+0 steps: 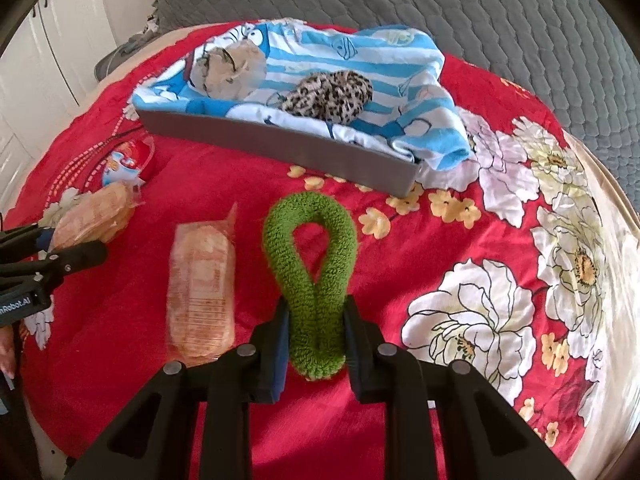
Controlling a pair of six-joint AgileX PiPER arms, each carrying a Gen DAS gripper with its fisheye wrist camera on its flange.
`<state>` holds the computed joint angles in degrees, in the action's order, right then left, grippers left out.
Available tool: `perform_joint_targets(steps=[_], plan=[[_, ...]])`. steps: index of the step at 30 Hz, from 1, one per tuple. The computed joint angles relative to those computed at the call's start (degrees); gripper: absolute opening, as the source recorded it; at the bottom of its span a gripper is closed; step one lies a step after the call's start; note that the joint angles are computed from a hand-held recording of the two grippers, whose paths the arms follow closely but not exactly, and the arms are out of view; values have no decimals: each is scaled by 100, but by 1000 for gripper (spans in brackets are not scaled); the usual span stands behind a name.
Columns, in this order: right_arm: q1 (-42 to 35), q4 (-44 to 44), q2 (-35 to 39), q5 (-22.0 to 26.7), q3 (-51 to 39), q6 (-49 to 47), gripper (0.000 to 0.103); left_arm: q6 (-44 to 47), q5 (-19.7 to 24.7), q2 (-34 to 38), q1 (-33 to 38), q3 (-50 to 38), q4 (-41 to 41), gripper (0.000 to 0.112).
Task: Organize objects
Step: 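Lift the snack bar and green ring and carry both toward the grey tray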
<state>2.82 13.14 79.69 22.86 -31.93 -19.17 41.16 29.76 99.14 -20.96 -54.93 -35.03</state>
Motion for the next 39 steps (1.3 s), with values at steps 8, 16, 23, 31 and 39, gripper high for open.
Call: perform_joint_targets(steps=[8, 16, 23, 31, 39], plan=[[149, 146, -629, 420, -71, -83, 24, -256, 62, -378, -41, 114, 214, 46], [226, 130, -932, 644, -120, -67, 24, -463, 105, -754, -135, 218, 373, 46], [257, 209, -1240, 810, -154, -137, 24, -785, 81, -1041, -259, 264, 592, 46], [298, 328, -1494, 917, -209, -180, 24, -1361, 91, -1429, -476, 273, 969, 46], [292, 494, -1875, 1106, -286, -258, 24, -1862, 175, -1864, -658, 228, 1385, 46]])
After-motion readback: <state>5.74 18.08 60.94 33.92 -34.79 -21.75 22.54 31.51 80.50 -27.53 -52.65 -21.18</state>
